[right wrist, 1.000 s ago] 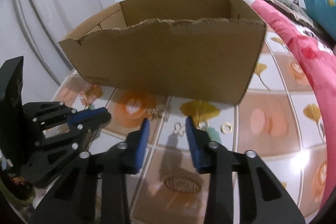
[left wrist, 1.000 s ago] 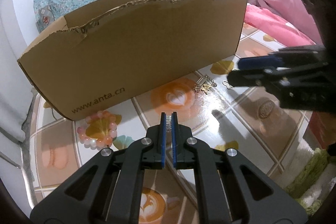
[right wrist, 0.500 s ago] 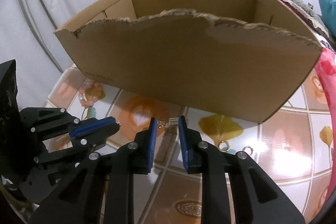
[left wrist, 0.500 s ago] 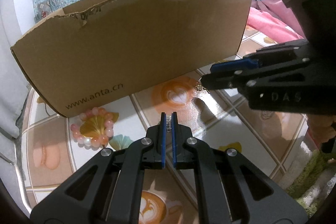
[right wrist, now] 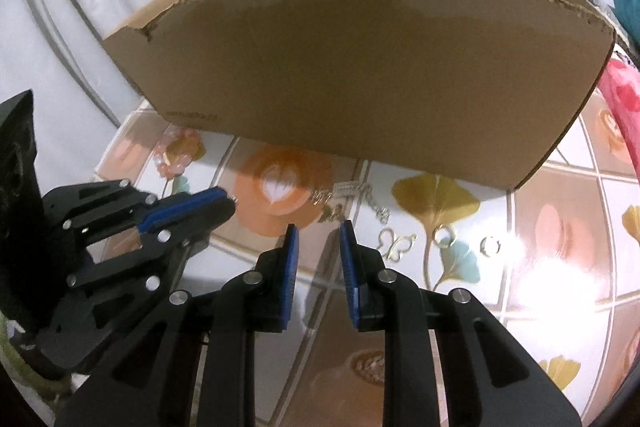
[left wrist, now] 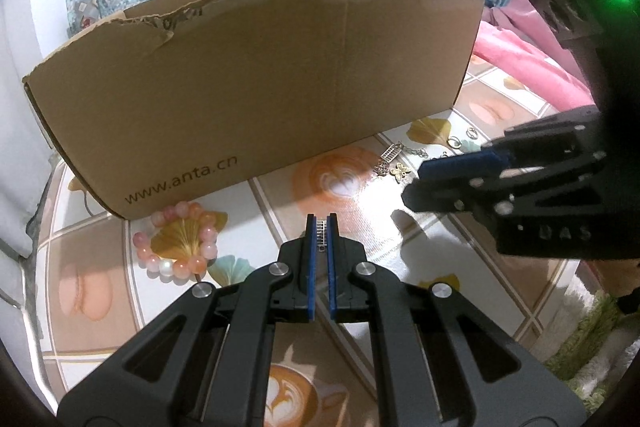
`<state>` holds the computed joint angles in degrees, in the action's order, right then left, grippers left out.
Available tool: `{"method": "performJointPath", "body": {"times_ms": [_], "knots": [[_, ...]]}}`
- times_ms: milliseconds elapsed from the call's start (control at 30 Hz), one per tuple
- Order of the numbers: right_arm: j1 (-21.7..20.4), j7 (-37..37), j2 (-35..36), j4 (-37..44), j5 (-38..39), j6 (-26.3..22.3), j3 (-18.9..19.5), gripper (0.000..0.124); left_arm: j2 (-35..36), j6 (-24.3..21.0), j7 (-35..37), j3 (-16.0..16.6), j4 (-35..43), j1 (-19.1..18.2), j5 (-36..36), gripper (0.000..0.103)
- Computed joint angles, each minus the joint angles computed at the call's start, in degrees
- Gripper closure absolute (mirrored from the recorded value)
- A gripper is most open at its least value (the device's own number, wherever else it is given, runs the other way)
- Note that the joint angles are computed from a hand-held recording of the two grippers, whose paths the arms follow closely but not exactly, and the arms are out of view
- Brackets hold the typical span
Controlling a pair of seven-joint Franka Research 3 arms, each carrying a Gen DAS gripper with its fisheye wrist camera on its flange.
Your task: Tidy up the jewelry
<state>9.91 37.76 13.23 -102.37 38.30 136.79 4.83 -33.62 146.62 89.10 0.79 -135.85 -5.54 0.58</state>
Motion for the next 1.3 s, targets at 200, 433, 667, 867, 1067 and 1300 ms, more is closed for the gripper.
{"method": "performJointPath", "body": {"times_ms": [200,433,667,867,1067,1300], "knots": [[-0.1,0.0,0.2,0.7,0.3,1.1,-0.1,0.103,0.2,0.1,-0.1,-0.2,0.1,0.0,0.0,0.099],[-0.3,-1.0,1.7,3.1,0.6,1.5,0.5,0.103,0.1,0.3,-0.2,0.0,-0.1,0.0,-0.3,0.099],[0.4,-1.7,1.8,2.5,-1.5,1.4,0.8,0.105,0.3,0.3,-0.3,0.0,0.2,0.0,-0.4,0.099],[0.0,-1.6,0.4,1.4,-1.7,-1.9,0.3,0.105,0.4,0.4,-0.3,0.0,0.2,0.0,-0.4,0.099],[-0.5,-2.3,0.6,2.4,-0.7,-0.3,-0.2,0.105,0.5,0.4,-0.3,-0.1,0.3,0.0,-0.4,0.099],[0.3,-1.6,2.8,4.6,-5.2,3.7,-0.3,0.105,0.4,0.7,0.0,0.3,0.1,-0.2,-0.9,0.099]]}}
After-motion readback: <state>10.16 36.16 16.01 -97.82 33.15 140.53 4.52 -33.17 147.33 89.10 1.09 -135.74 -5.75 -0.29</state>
